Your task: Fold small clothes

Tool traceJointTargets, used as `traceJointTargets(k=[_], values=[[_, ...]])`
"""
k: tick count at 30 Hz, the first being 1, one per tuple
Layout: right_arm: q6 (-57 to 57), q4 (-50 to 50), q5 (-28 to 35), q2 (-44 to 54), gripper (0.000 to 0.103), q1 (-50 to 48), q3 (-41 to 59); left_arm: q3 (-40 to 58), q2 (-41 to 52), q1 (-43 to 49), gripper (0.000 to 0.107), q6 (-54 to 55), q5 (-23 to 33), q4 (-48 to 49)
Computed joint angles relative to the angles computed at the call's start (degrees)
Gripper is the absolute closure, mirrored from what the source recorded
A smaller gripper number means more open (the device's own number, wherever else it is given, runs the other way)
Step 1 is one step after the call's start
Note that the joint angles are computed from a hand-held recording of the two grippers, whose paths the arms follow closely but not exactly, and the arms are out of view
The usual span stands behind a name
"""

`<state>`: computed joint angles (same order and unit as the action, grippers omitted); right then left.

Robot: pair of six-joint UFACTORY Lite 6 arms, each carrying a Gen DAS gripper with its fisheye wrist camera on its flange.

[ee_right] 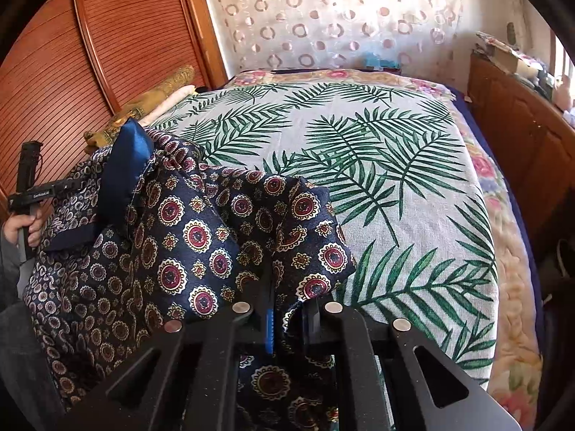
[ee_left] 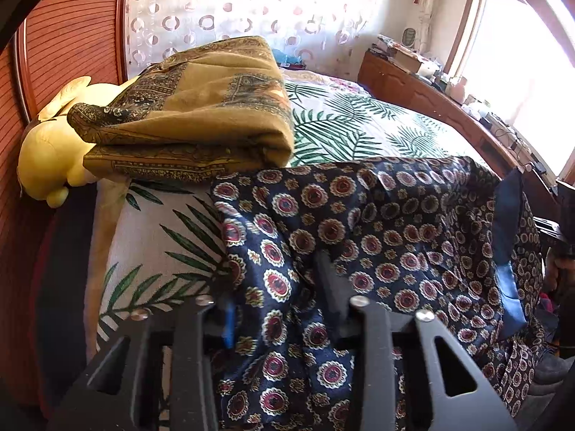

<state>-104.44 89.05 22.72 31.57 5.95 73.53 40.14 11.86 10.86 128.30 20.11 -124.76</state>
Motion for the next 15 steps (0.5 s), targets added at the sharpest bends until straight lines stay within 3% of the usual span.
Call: traceJointTargets(k=[2,5,9,15], values=[[-7.0,7.2,0.1,-2.2,0.094,0.5,-3.3,-0.2,0.3,1.0,0.092,-3.1,2.1,3.7],[-12.5,14.5,2.2,-4.4,0.095,0.0,-6.8,-1.6,-0.4,2.4,0.098,-4.6,4.8,4.2],[-18.4,21.4,5.1,-9.9,0.095,-0.9,-12.2,-5.5,-7.7,2.3,0.1,-5.7,6.0,4.7],[-18.7,22.0,7.3,-22.4,0.095,-3.2,-17.0,-6.2,-23.0,1.7,0.101,-20.8,5.3,18.2]])
